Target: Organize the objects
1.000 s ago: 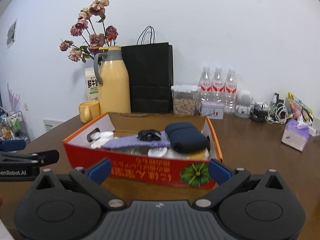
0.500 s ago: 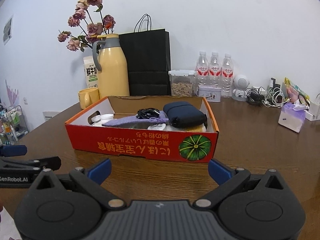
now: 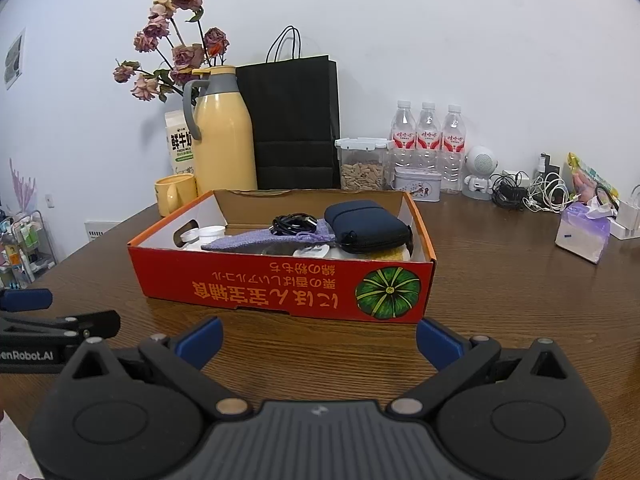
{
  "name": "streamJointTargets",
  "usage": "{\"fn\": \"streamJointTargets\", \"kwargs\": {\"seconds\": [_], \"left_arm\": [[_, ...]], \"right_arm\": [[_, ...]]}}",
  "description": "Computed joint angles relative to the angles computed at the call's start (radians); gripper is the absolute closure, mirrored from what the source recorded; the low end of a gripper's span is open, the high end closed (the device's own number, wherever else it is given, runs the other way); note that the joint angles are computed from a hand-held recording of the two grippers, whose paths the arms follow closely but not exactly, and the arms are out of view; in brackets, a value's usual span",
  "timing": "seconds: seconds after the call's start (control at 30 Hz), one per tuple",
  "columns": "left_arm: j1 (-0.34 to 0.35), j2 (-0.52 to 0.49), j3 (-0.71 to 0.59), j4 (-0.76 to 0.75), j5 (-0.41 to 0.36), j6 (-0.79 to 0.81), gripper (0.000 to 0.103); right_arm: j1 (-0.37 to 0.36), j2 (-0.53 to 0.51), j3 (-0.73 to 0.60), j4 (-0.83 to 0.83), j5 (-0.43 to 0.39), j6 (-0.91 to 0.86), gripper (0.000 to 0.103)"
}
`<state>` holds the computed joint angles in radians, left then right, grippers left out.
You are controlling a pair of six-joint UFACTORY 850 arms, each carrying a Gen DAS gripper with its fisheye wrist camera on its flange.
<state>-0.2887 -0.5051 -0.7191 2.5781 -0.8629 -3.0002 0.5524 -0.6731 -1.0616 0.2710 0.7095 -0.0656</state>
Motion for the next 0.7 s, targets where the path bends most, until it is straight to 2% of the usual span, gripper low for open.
{"fn": "streamJointTargets", "kwargs": {"seconds": [0.7], "left_arm": [[0.001,0.004,0.003,0.007,-0.002,-0.002,0.0]], "right_arm": [[-0.001,-0.002,-0.002,-0.003,0.0,0.001,0.0]]}}
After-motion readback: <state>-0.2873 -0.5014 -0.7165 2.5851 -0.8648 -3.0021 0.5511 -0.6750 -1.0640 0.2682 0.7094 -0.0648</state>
